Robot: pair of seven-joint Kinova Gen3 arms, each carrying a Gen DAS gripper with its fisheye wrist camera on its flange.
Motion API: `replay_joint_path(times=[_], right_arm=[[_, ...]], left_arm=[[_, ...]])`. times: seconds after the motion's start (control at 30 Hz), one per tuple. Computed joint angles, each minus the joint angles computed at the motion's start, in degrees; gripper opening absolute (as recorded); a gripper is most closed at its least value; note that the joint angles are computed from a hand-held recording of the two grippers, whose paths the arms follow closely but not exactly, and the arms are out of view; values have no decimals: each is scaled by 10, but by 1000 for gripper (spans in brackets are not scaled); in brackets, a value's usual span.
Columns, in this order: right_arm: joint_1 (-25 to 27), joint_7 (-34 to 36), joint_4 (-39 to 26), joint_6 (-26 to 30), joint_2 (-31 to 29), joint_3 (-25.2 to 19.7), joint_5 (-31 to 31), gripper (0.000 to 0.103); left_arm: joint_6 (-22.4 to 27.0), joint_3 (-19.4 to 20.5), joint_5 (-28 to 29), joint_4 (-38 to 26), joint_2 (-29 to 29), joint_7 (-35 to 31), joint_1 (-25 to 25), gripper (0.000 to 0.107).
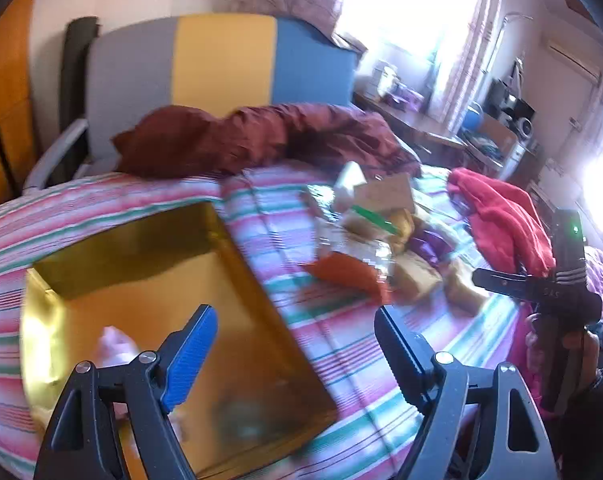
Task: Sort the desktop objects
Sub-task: 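Move both grippers back to the pile of snacks and boxes, then grasp the orange-white snack bag with the left gripper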
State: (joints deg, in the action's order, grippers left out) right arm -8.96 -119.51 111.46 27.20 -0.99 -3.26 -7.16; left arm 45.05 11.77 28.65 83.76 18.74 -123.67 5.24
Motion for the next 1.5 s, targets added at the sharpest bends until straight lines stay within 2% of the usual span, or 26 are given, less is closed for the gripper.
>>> replay_joint_path(times=[0.1,0.17,0.23,0.3,0.4,0.5,0.67,0.7,0.83,0.9,0.97,1.03,1.13,1.2,1.27,1.33,1.4,1.5], right_arm=[[3,21,-4,5,7,4,-15,103],[8,60,-6,2,8,8,-48,101],[11,88,-11,-9,11,4,-67,92],[-3,102,-33,-9,22,5,-48,86],[-13,101,-78,8,50,-12,13,74],[-38,113,-144,39,98,-13,61,74],[-52,157,-234,75,172,-12,75,73],[-63,152,-256,88,190,-3,90,69],[-88,111,-296,129,228,32,132,32],[-69,103,-282,115,223,31,120,23],[-31,118,-259,91,214,18,76,20],[9,142,-234,68,204,-5,38,17],[68,201,-206,52,192,-44,-31,17],[75,239,-199,59,184,-34,-73,21],[62,255,-207,75,179,-11,-94,38],[87,284,-207,74,169,-26,-132,68],[131,319,-191,55,147,-62,-179,76],[158,378,-164,29,117,-70,-248,88]], left_arm=[[26,0,-21,-34,24,34,29,82],[32,0,-39,-47,34,50,46,82],[29,2,-50,-47,34,56,55,82],[31,8,-47,-46,37,52,52,82],[34,6,-53,-45,39,55,53,82],[39,6,-54,-48,45,56,50,82],[48,8,-50,-60,57,56,43,82],[51,7,-51,-65,60,58,44,82],[67,5,-60,-94,78,70,52,82],[72,8,-60,-106,86,73,54,82],[82,9,-64,-128,100,84,64,82],[113,9,-65,-165,123,108,72,82],[146,3,-72,-209,149,155,89,82],[165,4,-83,-244,169,192,100,82],[197,-1,-81,-295,201,239,114,82],[207,-3,-99,-324,219,285,126,82],[234,-30,-97,-365,244,332,148,82],[251,-33,-93,-389,266,397,150,82]])
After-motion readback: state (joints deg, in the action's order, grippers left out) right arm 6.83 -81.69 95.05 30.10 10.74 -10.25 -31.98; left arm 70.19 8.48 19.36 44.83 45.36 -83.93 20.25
